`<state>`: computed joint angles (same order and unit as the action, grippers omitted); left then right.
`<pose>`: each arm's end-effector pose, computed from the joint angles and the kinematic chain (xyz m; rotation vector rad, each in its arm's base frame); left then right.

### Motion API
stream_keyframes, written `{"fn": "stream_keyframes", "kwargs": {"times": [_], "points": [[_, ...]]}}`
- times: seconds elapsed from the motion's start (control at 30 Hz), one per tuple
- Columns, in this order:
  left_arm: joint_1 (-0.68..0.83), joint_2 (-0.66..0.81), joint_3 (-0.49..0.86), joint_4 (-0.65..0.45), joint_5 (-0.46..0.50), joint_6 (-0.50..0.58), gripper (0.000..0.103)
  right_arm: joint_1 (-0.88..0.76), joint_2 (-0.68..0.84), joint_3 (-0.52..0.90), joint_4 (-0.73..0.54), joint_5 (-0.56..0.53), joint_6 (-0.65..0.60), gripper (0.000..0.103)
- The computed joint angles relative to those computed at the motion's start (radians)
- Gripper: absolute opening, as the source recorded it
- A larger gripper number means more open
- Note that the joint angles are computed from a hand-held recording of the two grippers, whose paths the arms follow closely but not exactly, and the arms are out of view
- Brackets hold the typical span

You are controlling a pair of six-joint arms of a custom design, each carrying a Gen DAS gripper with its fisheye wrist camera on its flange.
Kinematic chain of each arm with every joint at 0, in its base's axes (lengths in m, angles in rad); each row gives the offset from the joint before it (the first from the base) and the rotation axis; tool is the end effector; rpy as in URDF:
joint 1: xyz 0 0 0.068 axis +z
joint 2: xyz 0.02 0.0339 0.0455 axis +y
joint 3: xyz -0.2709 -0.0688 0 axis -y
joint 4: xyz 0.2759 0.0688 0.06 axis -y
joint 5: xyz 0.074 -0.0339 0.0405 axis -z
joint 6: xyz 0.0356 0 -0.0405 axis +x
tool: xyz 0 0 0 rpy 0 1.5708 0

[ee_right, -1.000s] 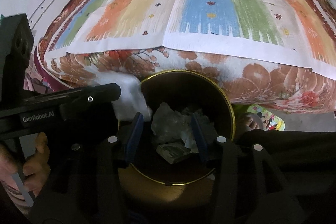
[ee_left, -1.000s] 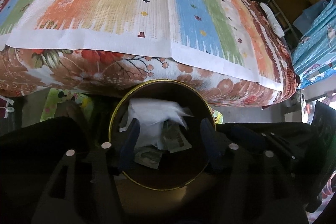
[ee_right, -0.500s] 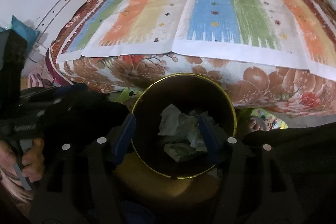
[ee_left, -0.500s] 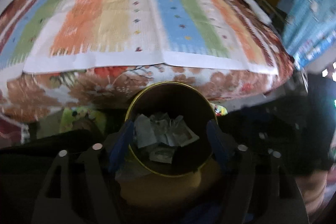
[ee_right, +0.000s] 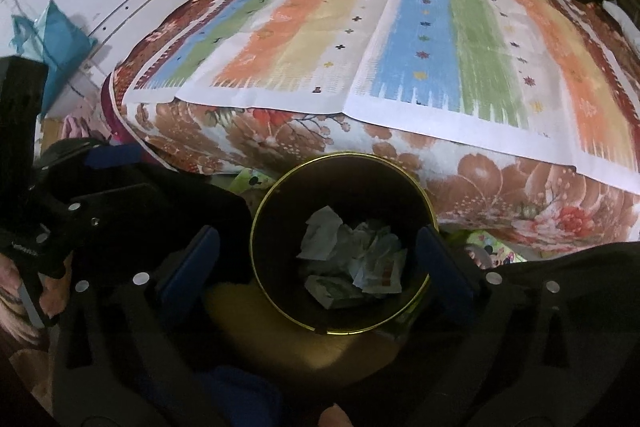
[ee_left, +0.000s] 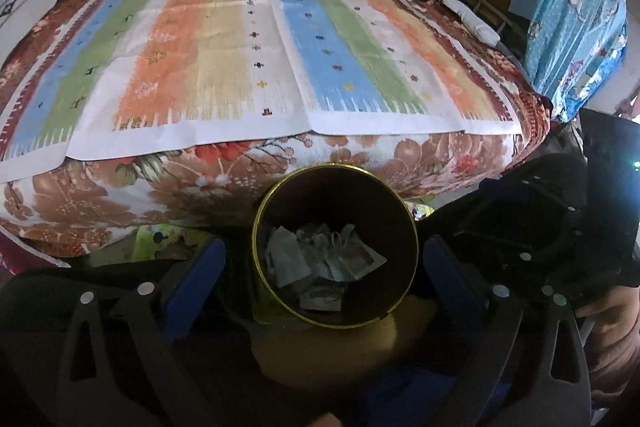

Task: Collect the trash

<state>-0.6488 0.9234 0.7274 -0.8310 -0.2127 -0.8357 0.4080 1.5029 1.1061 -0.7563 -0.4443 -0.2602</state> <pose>0.1601 -0.1120 0.2416 -0.3180 2.5681 -0.2840 0.2898 0.1419 0.2355 -1.0030 2.4972 0.6476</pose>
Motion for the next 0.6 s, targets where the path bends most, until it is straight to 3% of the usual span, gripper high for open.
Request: {"fn": "stream_keyframes", "kwargs": {"times": [0.13, 0.23, 0.6], "points": [[-0.006, 0.001, -0.012, 0.015, -0.019, -0.019, 0.097, -0.001, 0.002, -0.001, 0.001, -0.005, 0.0, 0.094], [0.03, 0.013, -0.028, 0.043, 0.06, -0.008, 0.097, 0.001, 0.006, -0.001, 0.003, -0.009, 0.006, 0.094], [0.032, 0.019, -0.043, 0.072, 0.047, -0.013, 0.097, -0.004, 0.023, 0.005, -0.006, -0.046, -0.007, 0.094]]}}
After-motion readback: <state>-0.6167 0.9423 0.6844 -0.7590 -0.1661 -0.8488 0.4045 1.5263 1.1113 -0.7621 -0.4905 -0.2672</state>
